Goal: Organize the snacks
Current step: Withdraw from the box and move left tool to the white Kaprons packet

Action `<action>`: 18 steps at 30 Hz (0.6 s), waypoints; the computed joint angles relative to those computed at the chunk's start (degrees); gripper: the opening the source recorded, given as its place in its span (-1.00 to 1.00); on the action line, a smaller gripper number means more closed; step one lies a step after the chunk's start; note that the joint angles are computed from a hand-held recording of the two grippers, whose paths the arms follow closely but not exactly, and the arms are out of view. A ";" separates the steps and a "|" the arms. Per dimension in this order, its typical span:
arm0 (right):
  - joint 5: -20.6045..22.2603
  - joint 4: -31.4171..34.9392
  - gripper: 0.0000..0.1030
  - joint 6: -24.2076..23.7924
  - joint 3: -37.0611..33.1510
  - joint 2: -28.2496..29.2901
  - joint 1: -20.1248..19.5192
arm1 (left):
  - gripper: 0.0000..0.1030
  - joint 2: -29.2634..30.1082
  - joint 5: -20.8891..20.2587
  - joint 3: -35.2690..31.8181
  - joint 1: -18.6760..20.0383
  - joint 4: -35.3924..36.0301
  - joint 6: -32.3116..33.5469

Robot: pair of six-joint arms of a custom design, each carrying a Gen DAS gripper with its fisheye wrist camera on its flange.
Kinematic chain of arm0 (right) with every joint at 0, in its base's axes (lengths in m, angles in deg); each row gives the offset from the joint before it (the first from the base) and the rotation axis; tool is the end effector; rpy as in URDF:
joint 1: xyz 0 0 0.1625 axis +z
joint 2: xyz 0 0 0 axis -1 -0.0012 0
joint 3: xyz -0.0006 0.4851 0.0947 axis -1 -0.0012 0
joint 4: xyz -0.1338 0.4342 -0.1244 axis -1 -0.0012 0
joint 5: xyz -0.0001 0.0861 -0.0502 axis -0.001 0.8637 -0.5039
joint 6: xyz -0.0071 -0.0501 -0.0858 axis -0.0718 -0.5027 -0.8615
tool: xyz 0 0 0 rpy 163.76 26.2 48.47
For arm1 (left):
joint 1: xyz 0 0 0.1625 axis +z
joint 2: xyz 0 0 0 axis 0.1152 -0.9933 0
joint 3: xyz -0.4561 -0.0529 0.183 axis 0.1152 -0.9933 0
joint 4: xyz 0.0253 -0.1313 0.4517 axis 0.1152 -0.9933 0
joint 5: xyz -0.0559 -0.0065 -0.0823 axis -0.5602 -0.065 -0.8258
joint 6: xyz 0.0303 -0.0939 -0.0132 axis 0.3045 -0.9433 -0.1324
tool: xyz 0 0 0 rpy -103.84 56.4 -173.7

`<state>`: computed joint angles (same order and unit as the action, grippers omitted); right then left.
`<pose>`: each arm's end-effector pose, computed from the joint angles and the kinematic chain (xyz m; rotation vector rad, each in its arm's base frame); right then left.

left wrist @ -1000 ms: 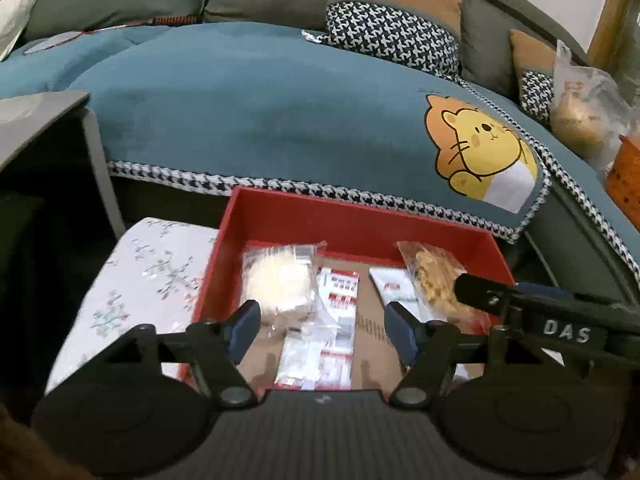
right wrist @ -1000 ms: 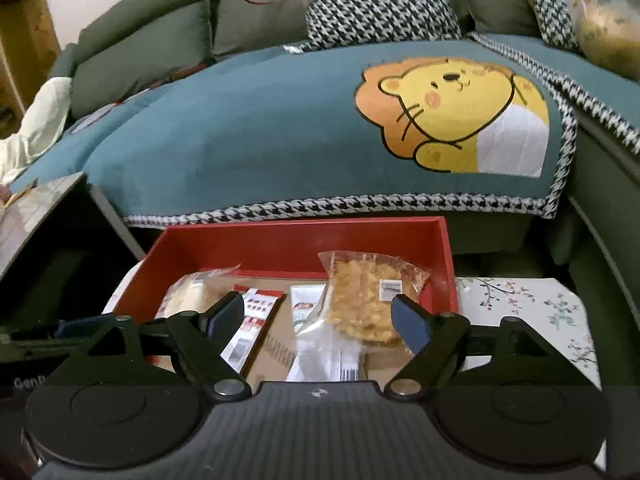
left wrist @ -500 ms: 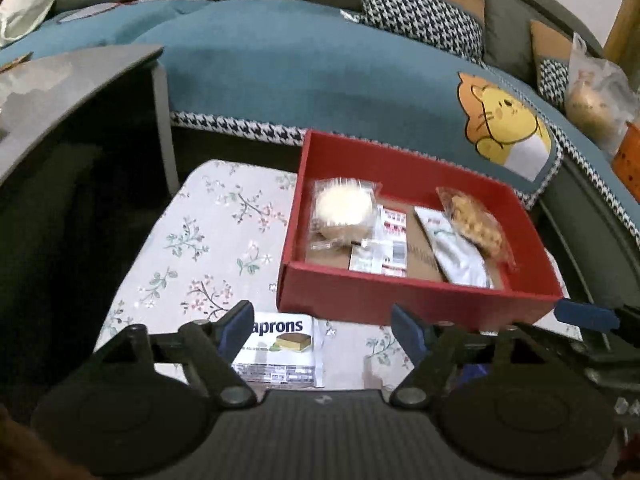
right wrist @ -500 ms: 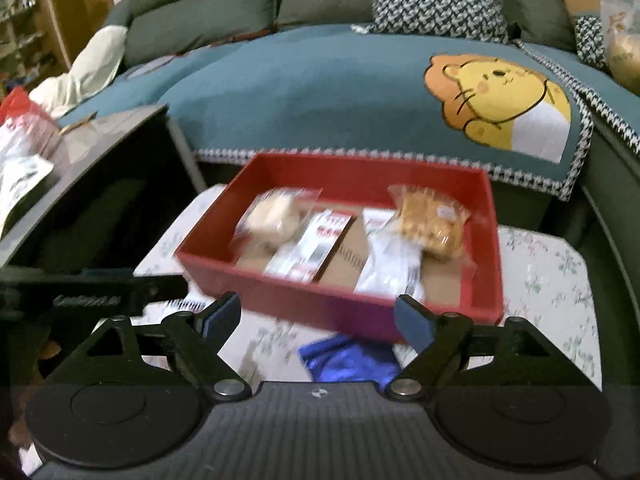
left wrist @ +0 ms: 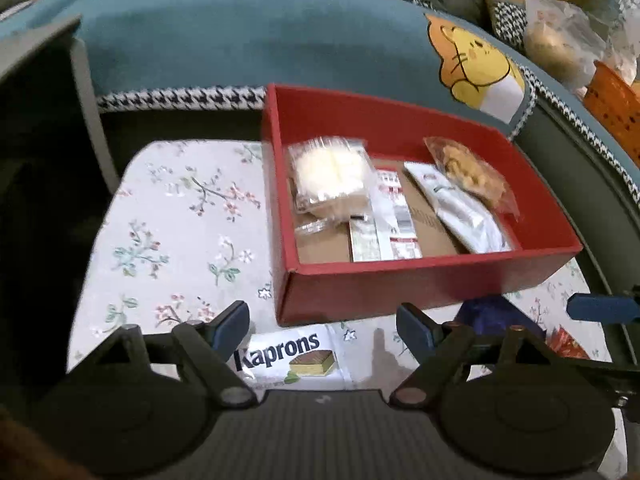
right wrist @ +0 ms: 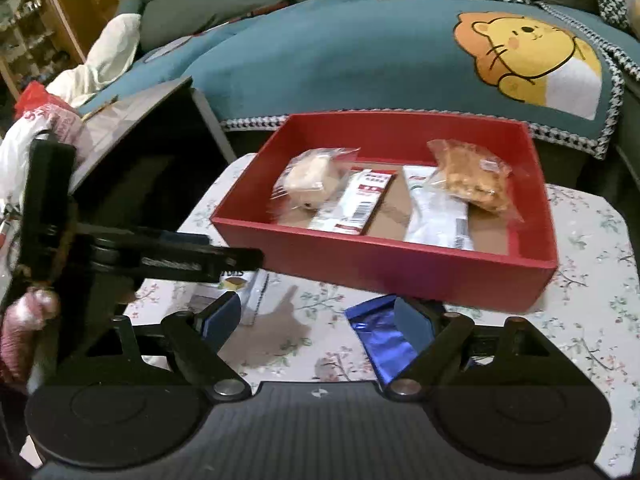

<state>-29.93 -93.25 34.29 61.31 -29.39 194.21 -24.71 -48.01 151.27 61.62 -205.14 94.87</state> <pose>0.2871 -0.7635 0.1225 0.5845 -2.5285 0.6946 -0.1419 -0.8428 0.2179 0.4933 2.5971 -0.6235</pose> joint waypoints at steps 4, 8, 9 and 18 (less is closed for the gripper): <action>-0.22 0.71 0.71 0.37 0.39 -0.23 0.19 | 1.00 -0.05 -1.12 -0.52 0.31 3.71 0.04; -0.32 0.66 0.71 1.60 1.66 -1.20 0.40 | 1.00 -2.41 -0.92 2.60 -0.31 5.02 -3.55; -0.13 0.42 0.71 1.85 2.10 -1.54 0.48 | 1.00 -3.18 -1.40 3.63 -0.52 5.59 -4.46; 0.29 -0.65 0.73 3.81 7.47 -5.21 0.72 | 1.00 -4.34 7.74 8.21 -3.81 2.27 -8.11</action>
<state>-29.64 -93.90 38.10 68.78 -34.60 194.93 -29.05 -40.27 159.48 57.81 -202.87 86.76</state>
